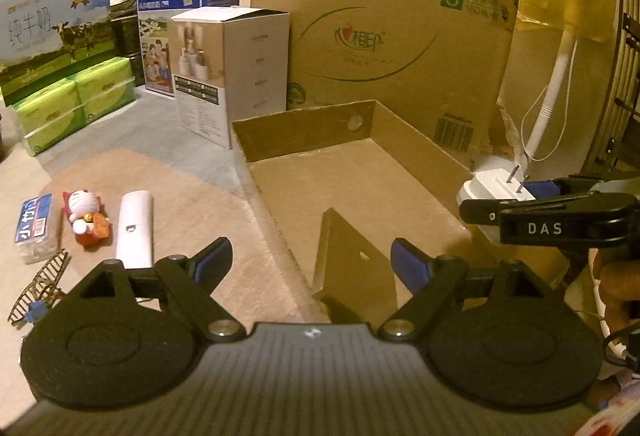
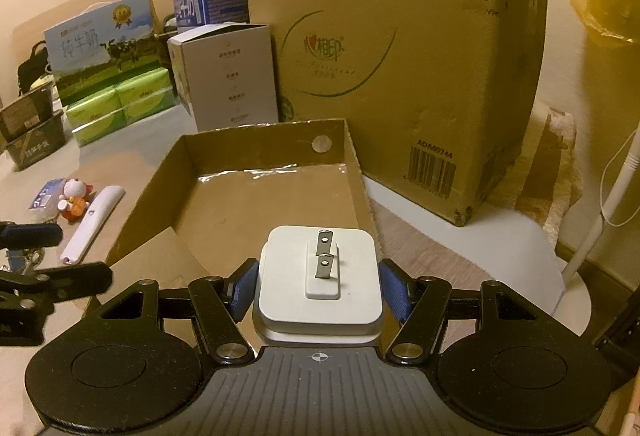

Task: Organize rigid objects
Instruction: 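Open the left tool to drop the gold plate while the right tool releases the adapter into the box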

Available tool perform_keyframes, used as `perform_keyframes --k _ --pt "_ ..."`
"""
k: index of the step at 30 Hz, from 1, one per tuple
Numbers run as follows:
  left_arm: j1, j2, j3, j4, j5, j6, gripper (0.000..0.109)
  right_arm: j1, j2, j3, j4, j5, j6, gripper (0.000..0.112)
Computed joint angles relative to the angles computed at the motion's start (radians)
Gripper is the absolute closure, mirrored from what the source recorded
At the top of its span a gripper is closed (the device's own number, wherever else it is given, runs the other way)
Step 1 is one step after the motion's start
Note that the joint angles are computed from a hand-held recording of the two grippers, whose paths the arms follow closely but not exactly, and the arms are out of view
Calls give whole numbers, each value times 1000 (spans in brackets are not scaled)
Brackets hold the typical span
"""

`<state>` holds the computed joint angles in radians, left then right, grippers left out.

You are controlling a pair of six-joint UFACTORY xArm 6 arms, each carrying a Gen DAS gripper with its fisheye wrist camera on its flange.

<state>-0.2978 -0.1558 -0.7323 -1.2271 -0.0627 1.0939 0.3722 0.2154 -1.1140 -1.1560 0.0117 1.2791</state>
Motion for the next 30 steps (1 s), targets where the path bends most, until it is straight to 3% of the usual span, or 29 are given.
perform_keyframes --k 7,10,15,23,30 --pt "11 -18 16 12 2 -15 24 11 9 -7 11 16 -12 48" --pt "12 -25 27 36 -2 -41 24 -1 11 -16 -37 -8 48 47" --pt "24 -55 48 -3 7 -6 24 3 -26 -7 -145 27 172 43" --pt "74 -171 165 184 32 -180 24 46 -133 78 -200 76 272 43" --pt "128 -306 279 319 64 -287 24 124 -215 161 -146 127 270 43"
